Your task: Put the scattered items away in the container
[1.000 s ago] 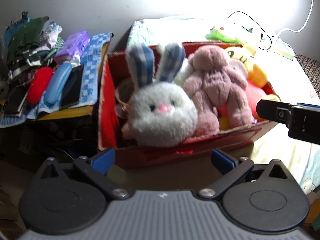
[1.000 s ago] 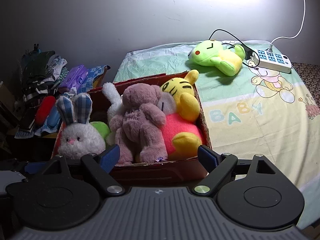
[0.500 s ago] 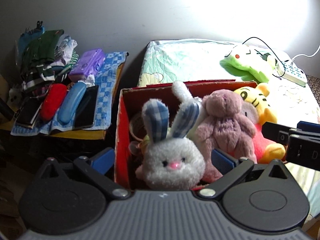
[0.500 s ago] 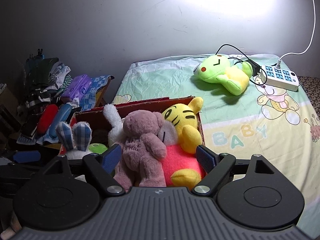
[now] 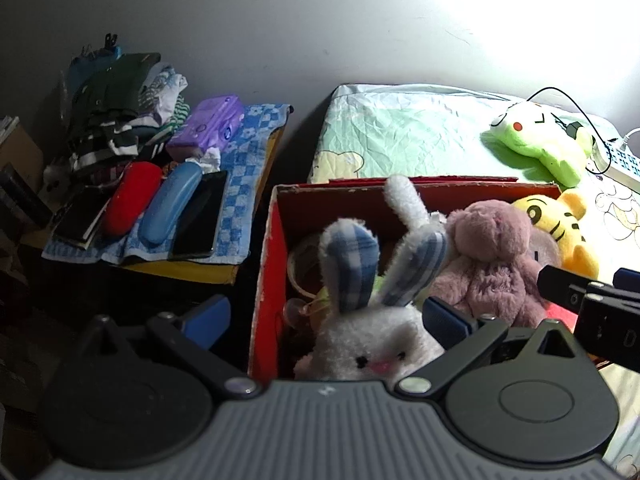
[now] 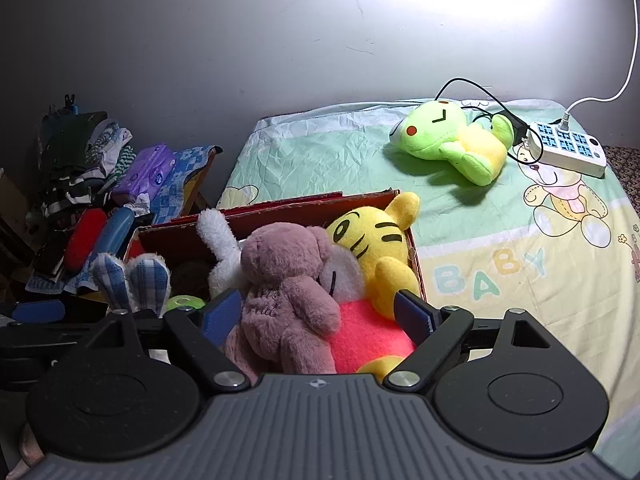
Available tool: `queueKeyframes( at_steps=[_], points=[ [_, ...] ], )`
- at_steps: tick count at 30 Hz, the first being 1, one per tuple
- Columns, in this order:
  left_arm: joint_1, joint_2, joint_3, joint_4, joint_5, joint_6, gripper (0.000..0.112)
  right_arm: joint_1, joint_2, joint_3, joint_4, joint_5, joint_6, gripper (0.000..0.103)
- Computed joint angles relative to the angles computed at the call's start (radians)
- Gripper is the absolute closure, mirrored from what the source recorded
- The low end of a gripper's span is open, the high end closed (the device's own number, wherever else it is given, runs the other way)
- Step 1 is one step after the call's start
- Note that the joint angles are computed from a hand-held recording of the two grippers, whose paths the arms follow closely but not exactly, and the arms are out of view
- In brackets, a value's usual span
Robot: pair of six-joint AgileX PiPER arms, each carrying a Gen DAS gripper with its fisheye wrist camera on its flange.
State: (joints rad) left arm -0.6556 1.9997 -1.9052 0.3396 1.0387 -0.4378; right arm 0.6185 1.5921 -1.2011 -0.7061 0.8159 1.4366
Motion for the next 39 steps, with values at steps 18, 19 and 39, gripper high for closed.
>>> queueKeyframes(
  at_steps=[18, 19, 39],
  points=[
    [0.029, 0.016, 0.004, 0.022, -0.056, 0.017, 0.010, -0.020, 0.011, 0.036, -0.099, -0.114, 0.120, 0.017],
    [0.034, 0.027, -0.014, 0.011, -0.053, 0.028, 0.010, -0.022, 0.015, 0.033, -0.106, -0.113, 0.122, 0.017],
    [0.042, 0.173, -0.195, -0.079, 0.019, 0.107, 0.010, -0.071, 0.056, 0.013, -0.041, -0.156, -0.001, 0.020]
  ],
)
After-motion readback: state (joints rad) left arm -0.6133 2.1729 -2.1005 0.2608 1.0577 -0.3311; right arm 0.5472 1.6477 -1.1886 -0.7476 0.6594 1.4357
